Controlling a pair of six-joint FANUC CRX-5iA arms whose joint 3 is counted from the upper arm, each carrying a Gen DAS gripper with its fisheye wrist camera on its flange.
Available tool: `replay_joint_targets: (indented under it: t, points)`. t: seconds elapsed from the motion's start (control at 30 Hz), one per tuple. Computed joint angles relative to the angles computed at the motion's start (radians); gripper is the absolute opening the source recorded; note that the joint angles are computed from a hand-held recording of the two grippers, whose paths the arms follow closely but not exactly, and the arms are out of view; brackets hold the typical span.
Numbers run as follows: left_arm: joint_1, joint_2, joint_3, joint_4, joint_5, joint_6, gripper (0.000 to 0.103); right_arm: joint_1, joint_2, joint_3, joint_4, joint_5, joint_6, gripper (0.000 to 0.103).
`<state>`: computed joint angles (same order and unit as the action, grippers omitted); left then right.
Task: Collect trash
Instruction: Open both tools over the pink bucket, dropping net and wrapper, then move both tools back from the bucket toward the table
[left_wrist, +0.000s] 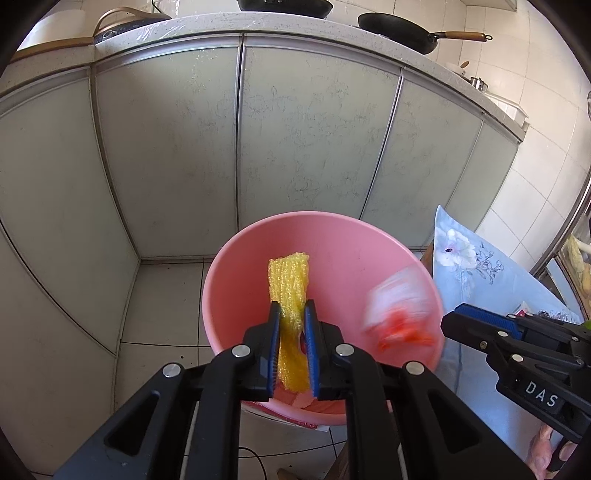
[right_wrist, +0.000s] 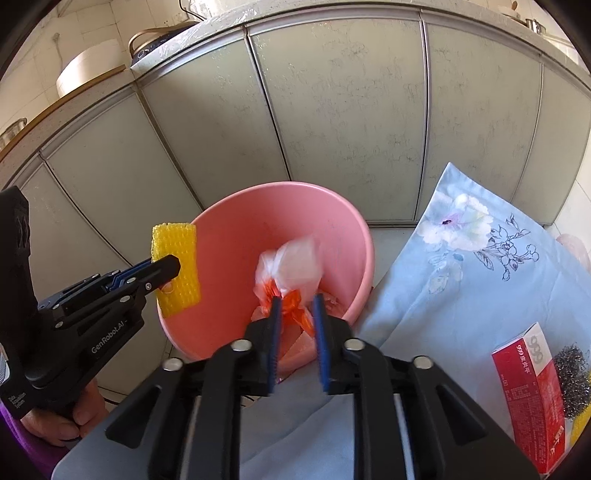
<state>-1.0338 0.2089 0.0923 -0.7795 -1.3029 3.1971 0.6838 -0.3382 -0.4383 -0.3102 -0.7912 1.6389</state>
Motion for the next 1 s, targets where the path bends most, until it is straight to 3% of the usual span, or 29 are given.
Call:
replay_joint_targets:
  t: [0.27,0.6,1.0]
  points:
    - [0.002,-0.017,-0.015,0.013,0.007,0.034,0.03,-0.02,-0.028,-0.005,-0.015,-0.01,0.005,0.028]
    - [-0.046,-0.02,0.017,-0.014,-0.029,0.045,0.03,-0.04,-0.118,-0.031,-0.023,-0.03,0.0,0.028]
    - [-0.126,0.007,0.105,-0.046,-0.047,0.009,0.03,-0.072,-0.298,-0.114,-0.003,-0.098,-0.047,0.028]
